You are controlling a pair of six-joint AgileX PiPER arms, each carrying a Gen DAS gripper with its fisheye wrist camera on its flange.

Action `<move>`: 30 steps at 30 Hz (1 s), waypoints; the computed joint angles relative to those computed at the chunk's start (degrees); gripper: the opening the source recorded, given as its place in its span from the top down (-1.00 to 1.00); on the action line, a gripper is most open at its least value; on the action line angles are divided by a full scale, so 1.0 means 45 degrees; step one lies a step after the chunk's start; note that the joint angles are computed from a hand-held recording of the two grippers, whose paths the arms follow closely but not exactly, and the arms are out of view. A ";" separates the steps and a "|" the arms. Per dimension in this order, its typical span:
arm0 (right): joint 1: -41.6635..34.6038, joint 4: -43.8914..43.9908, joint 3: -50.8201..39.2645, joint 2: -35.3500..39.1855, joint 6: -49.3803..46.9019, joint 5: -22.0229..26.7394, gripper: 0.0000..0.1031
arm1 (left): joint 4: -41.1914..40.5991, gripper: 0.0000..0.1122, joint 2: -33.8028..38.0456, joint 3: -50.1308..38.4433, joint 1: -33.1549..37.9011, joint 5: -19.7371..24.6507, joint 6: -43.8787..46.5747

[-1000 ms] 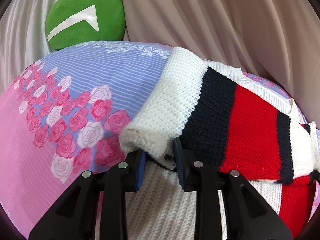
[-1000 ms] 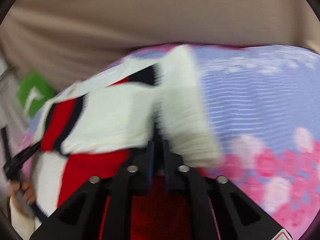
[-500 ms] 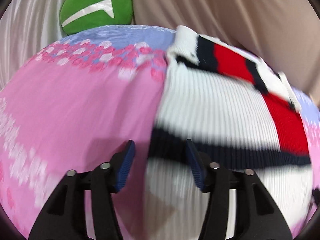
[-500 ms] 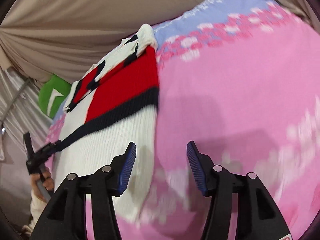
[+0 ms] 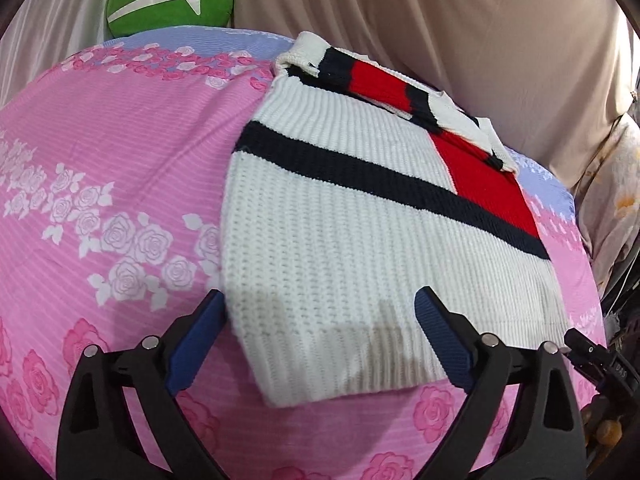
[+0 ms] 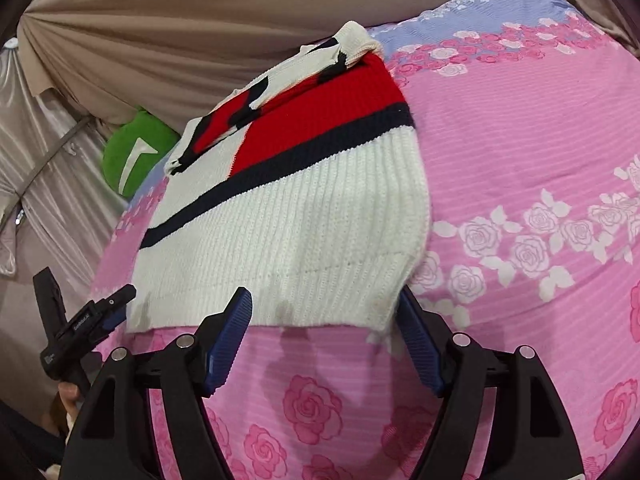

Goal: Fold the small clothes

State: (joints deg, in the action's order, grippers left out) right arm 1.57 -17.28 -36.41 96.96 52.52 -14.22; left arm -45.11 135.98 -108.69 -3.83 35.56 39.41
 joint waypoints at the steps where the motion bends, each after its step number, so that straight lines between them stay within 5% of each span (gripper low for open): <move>1: -0.0149 -0.0676 0.0002 0.0068 0.0703 -0.0224 -0.43 | 0.0002 -0.65 0.0048 -0.0084 -0.0047 0.0002 -0.0066; 4: -0.0536 -0.2013 -0.0018 0.0278 0.2077 -0.0871 -0.43 | -0.0224 -0.63 0.0209 -0.0349 -0.0065 0.0133 -0.0114; 7: -0.0774 -0.3045 -0.0164 0.0451 0.3047 -0.1236 -0.40 | -0.0449 -0.37 0.0352 -0.0593 -0.0017 0.0195 -0.0344; 10: -0.0827 -0.4232 -0.0469 0.0723 0.4090 -0.1356 0.15 | -0.0703 0.14 0.0488 -0.0776 0.0074 0.0431 -0.0415; 11: -0.0827 -0.4502 -0.0568 0.0800 0.4335 -0.1362 0.44 | -0.0651 0.61 0.0702 -0.1149 0.0123 0.0847 -0.0626; 12: -0.0849 -0.4763 -0.0634 0.0875 0.4536 -0.1506 0.76 | -0.0502 0.73 0.0952 -0.1604 0.0166 0.1305 -0.0970; 21: -0.0229 0.0016 0.1514 -0.1024 -0.0219 -0.3011 0.92 | -0.3564 0.78 -0.1083 0.1260 0.1013 0.1460 0.2413; 30: 0.1380 0.3226 0.3736 -0.2674 -0.2677 -0.2238 0.92 | -0.3435 0.79 -0.2814 0.4403 0.1891 0.2523 0.4100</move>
